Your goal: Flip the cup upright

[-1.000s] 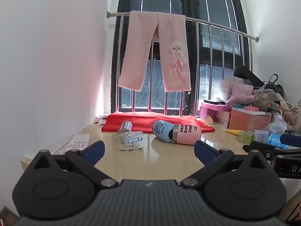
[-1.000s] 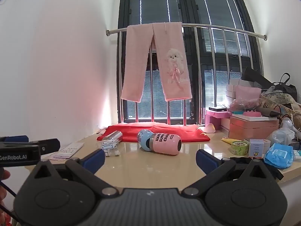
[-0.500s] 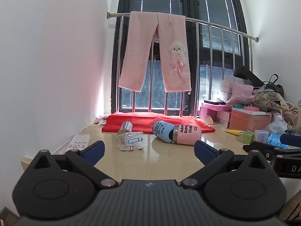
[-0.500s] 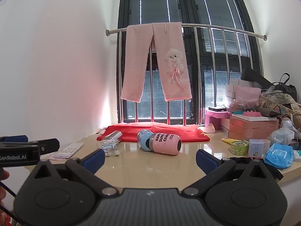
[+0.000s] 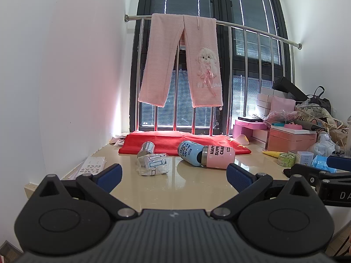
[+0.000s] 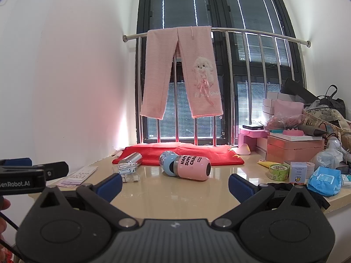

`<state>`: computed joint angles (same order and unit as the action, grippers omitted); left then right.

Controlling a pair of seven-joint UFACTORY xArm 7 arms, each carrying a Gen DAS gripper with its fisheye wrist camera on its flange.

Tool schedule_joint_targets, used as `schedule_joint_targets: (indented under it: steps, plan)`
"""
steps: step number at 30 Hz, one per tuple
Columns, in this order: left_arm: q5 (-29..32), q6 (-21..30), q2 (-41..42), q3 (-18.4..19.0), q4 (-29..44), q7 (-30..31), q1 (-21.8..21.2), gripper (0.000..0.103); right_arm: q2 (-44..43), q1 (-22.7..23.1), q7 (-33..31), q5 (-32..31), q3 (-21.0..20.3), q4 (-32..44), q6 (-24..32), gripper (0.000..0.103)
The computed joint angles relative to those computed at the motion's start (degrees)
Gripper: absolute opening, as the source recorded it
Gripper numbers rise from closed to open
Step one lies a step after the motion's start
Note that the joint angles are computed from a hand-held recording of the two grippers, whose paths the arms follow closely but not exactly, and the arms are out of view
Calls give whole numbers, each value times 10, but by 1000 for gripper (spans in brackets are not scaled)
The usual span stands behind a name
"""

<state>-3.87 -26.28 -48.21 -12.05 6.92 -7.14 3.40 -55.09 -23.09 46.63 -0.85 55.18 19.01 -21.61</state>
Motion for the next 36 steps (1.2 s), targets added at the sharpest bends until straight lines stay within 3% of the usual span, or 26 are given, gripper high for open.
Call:
schedule_joint_targets:
  steps: [18,19,36]
  plan:
    - [0,-6,7,9,2,7,-3,103,-2,0,3,-1,1,0,0,103]
    - [8,4,-3,28,2,13,-12,103,-3,-1,4,-1,3,-1,-1,103]
    - [9,5,-4,28,2,12,-11,103,0,-1,1,-2,0,1,-1,103]
